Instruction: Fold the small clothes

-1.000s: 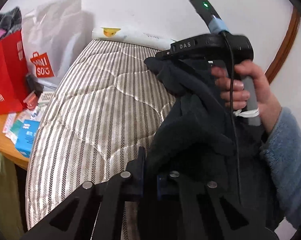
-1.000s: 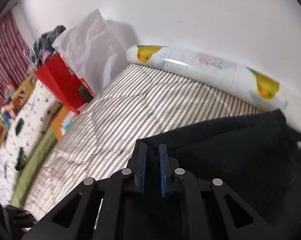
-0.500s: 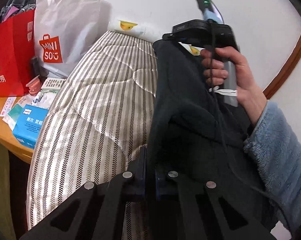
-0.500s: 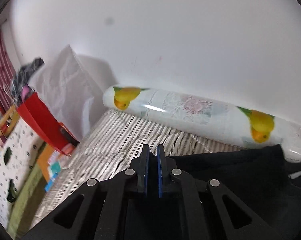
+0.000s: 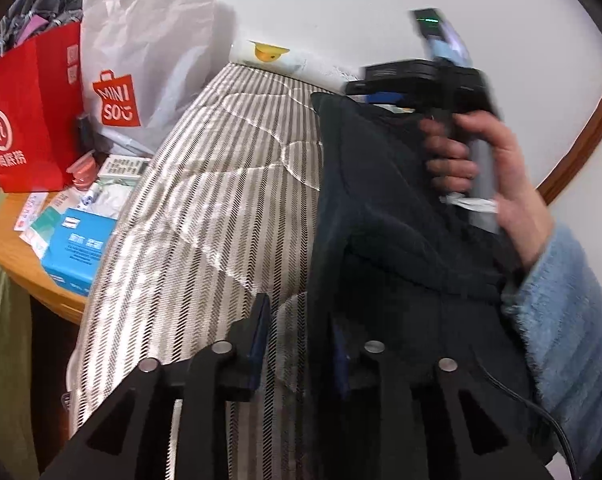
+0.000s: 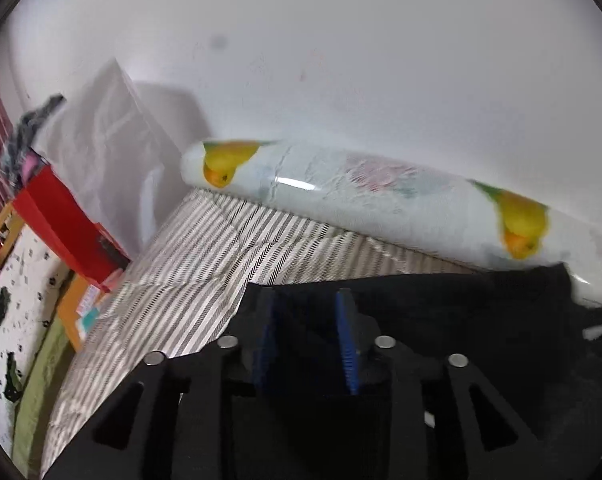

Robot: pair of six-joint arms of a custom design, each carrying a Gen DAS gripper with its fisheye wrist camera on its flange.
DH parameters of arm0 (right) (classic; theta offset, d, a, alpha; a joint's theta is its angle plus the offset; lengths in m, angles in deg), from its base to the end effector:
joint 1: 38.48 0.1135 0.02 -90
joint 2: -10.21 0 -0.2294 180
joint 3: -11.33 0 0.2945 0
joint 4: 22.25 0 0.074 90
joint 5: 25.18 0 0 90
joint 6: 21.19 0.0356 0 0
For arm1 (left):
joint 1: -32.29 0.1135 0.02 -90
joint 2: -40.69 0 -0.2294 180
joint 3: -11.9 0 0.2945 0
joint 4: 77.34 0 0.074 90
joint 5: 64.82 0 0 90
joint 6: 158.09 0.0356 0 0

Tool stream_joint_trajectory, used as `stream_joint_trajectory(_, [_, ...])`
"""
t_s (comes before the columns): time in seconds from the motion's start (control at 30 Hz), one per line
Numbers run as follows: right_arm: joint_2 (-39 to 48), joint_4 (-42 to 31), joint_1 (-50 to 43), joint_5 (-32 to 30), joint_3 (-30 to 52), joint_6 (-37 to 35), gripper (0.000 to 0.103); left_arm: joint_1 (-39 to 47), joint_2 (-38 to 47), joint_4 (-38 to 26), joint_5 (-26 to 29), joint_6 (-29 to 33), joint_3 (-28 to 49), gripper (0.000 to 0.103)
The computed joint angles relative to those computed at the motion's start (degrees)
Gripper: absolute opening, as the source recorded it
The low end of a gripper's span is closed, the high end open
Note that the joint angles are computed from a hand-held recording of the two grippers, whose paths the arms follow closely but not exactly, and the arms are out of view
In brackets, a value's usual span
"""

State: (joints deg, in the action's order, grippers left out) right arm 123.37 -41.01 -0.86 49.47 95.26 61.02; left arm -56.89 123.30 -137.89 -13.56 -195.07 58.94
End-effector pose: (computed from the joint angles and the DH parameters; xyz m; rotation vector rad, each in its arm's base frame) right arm 0.3425 0.2759 0.1001 -1.0593 2.2042 0.5594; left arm 0.0254 -0.2189 0.0685 -0.7541 2.3456 -0.1436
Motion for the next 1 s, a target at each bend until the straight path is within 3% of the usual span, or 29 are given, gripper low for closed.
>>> stream_joint_trajectory(0.2, [-20.91,2.03,-10.95,0.12,-22.22,-9.25,0.041,-4.87,4.17,-7.18,0.06,-7.74,5.34,0.054])
stream_joint_trajectory(0.4, [-37.12,3.14,-36.15,-4.1,-39.51,-23.17,0.041,-8.81,10.79,-13.4,1.32,-14.01,13.78,0.058])
stream_joint_trajectory(0.53, [-35.89,7.65,-51.45,-6.18,-41.75,-32.49,0.041,-10.56,15.8,-17.17,2.07,-16.28,20.55,0.06])
stream_joint_trajectory(0.63, [-25.81,11.67,-56.33,-2.58,-37.93,-35.53,0.041,-11.52,18.34,-17.71,1.96,-18.76,24.22,0.06])
stream_joint_trajectory(0.73, [-20.87,9.05,-59.77,-5.39,-33.85,-35.74,0.041,-11.37,20.84,-18.61,2.33,-18.64,28.35,0.06])
stream_joint_trajectory(0.9, [-30.76,-2.23,-65.47,-14.38,-35.15,-38.15,0.042,-10.46,25.92,-23.91,3.61,-15.59,37.74,0.06])
stream_joint_trajectory(1.0, [-34.79,-8.64,-73.07,-21.35,-34.83,-43.39,0.049,-9.62,28.44,-26.29,2.87,-12.61,43.06,0.061])
